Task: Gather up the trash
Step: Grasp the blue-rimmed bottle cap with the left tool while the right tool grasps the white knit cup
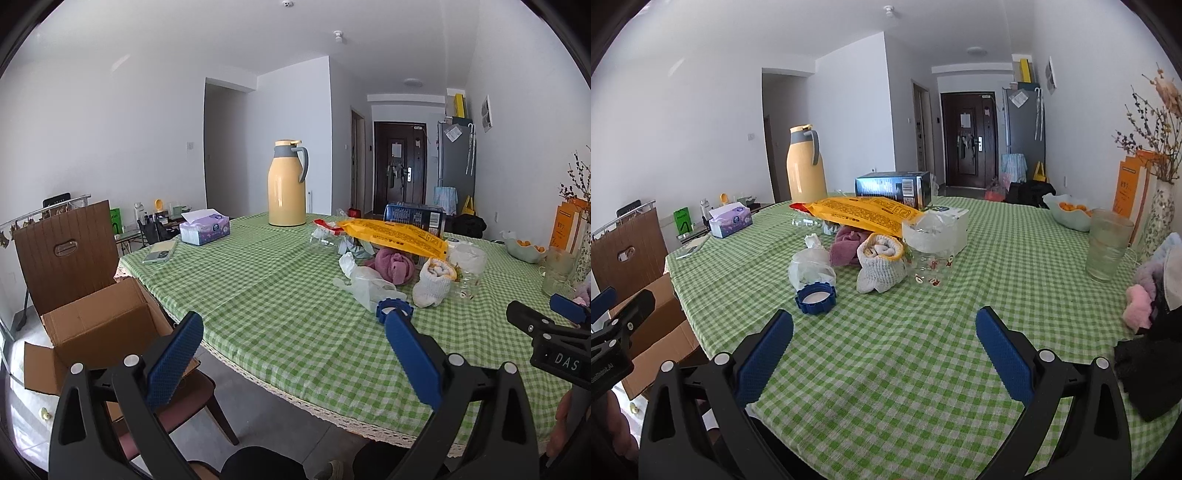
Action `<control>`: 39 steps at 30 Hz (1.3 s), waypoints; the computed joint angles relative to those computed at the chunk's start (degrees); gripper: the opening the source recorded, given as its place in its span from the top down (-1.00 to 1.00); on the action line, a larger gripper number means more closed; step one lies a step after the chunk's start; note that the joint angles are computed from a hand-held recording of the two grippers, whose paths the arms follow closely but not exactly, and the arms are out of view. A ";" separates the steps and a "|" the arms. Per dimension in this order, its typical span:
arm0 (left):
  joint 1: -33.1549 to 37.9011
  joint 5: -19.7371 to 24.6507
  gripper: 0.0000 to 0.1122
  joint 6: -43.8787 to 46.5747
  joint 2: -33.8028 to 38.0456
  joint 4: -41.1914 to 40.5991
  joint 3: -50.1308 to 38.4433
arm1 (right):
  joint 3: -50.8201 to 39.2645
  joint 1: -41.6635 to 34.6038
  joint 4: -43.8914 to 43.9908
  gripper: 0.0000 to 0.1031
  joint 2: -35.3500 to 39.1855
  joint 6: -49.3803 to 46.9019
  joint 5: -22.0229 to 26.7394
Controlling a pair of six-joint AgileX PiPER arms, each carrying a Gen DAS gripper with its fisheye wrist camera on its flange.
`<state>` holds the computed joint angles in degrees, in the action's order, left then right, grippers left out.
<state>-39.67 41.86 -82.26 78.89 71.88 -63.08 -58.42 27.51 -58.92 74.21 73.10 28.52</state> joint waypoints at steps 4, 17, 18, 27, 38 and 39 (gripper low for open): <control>5.06 -5.81 -0.71 11.71 4.17 -11.15 -5.46 | -3.72 -5.45 11.19 -0.85 3.89 -10.91 -4.23; 13.64 4.90 -0.10 71.34 40.19 -74.12 -53.69 | -19.24 -19.02 56.43 -0.85 16.06 -58.70 -1.80; 13.50 8.40 -0.09 71.08 43.22 -74.01 -58.81 | -20.18 -20.03 60.35 -0.81 16.74 -62.70 -1.21; 10.95 23.29 0.06 68.96 57.18 -68.83 -82.98 | -28.82 -23.85 84.74 -0.11 23.86 -82.74 7.68; 13.97 10.04 0.07 71.07 39.33 -67.75 -58.46 | -44.41 -23.33 83.97 0.28 36.02 -62.21 11.78; 14.45 9.68 0.07 70.80 38.65 -67.22 -57.87 | -44.51 -23.19 83.51 0.30 36.28 -60.29 10.92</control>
<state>-25.22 51.54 -11.46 117.54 4.66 -120.96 -102.93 4.32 24.59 110.50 12.81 39.44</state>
